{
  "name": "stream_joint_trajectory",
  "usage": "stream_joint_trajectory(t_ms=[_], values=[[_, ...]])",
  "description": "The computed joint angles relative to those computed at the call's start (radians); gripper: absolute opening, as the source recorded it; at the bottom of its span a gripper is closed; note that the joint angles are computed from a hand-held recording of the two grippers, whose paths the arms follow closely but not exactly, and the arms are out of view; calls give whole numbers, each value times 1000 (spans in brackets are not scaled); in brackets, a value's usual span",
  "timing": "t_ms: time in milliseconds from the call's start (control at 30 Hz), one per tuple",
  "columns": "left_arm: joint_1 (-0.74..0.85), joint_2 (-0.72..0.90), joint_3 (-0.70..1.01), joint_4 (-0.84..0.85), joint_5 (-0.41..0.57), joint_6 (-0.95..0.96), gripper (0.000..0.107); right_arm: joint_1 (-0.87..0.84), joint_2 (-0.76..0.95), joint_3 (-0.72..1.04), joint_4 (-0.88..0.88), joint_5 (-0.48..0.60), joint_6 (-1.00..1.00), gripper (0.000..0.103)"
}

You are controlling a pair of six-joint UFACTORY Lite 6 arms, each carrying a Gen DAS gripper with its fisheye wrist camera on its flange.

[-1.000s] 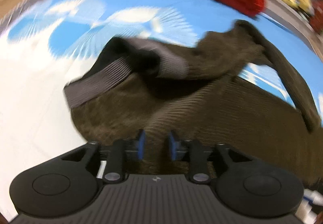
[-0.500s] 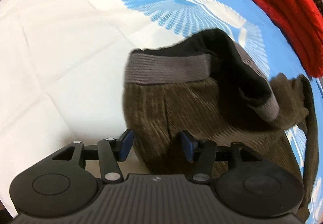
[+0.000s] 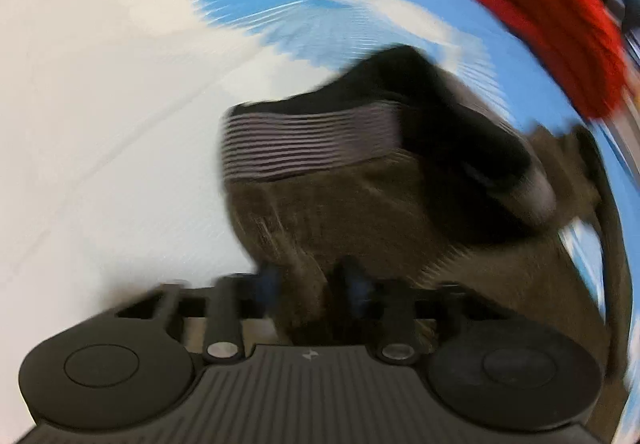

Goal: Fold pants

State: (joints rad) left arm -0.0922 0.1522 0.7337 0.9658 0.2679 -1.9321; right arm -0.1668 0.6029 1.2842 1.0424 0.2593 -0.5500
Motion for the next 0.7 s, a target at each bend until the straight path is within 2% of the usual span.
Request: stream_joint_trajectory(t_ms=[33,133,233,333,500,600,700], values=[[-16,-11,1,-4,26,39,11,-10,-23,-26,54,9,-81,8],[-40,-133,-40,-132,67,244,9,-45,-88,-76,79,58,-243,7],[-105,-356,-139,-169,126,354,9,-98,-162,-105,-17,135,-256,7],[-233,-563,-211,-211,260,404,9,-148,-278,-160,-109,173,-246,6],[-537,-852,-357,-265,525,215,10,-249,-465,-294,-187,253,-309,6],[-712,-933,-405,-350,662,106,10,-313,-499,-350,-305,323,-308,8],[-891,-999,-415,-395,777,-40,15,-409,-545,-403,-316,386,-415,15]])
